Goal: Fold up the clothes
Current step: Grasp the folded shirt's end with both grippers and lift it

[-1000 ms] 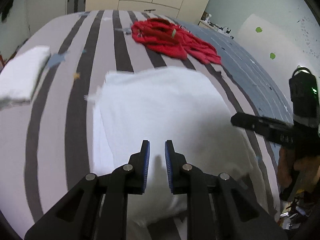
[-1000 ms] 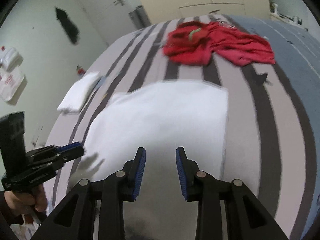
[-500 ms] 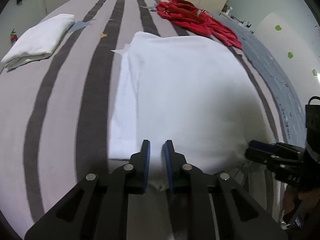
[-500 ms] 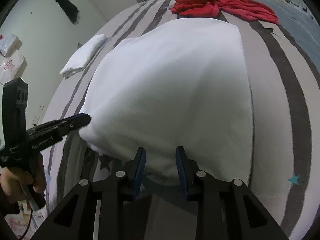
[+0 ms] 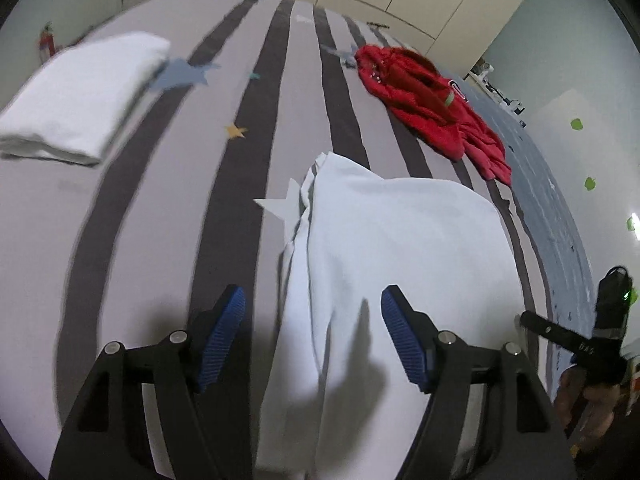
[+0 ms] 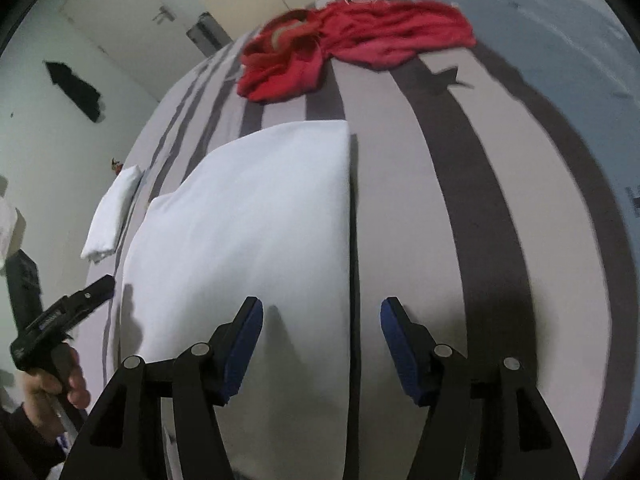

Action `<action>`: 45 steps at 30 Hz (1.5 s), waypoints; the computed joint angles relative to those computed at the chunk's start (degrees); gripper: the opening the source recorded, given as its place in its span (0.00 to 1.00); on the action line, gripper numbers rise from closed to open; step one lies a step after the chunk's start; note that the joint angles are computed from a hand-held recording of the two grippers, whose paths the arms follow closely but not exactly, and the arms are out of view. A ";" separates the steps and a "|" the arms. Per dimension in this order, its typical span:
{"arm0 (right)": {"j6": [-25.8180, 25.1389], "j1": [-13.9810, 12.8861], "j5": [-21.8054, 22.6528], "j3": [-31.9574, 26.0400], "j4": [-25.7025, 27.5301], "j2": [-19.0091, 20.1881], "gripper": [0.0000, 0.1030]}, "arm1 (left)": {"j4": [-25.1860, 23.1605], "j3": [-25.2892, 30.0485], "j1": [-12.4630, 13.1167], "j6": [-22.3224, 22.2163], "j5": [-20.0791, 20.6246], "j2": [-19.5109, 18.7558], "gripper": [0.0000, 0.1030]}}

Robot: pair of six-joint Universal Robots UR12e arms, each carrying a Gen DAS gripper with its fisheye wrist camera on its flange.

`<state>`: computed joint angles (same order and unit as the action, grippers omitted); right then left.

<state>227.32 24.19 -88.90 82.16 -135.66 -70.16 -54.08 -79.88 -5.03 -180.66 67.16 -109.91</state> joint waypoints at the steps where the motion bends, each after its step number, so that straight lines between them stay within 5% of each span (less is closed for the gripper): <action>1: -0.36 -0.27 0.72 -0.04 -0.09 0.26 0.56 | -0.93 0.65 -0.21 0.70 0.25 -0.58 0.66; 8: -2.40 -0.95 4.22 1.23 -2.54 0.43 0.56 | -6.14 0.56 -1.69 7.58 -0.30 -0.74 0.66; 13: -5.73 -0.57 4.88 0.74 -1.33 0.72 0.55 | -2.66 -1.43 -0.46 4.40 -3.57 -0.19 0.65; 20: -5.46 0.12 4.55 -0.45 -0.66 1.60 0.54 | -4.22 -0.57 -0.85 5.55 -3.53 -0.50 0.64; 31: -3.14 -1.28 7.22 -0.01 -4.05 2.33 0.44 | -7.29 1.07 -0.68 10.58 -6.98 -1.49 0.24; 34: -2.00 -1.37 7.47 -0.85 -5.09 3.33 0.43 | -6.75 1.01 -0.70 10.55 -7.88 -1.77 0.19; 38: -3.15 -0.86 6.19 -1.82 -3.95 3.54 0.17 | -4.65 0.03 -0.23 9.64 -9.63 -1.20 0.14; 45: -3.95 0.75 1.34 -5.72 -1.09 3.65 0.13 | -0.55 -0.76 1.00 8.78 -12.55 0.46 0.12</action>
<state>223.37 24.95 -87.56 76.44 -136.75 -66.51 -54.63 -80.63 -4.03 -171.89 54.60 -109.45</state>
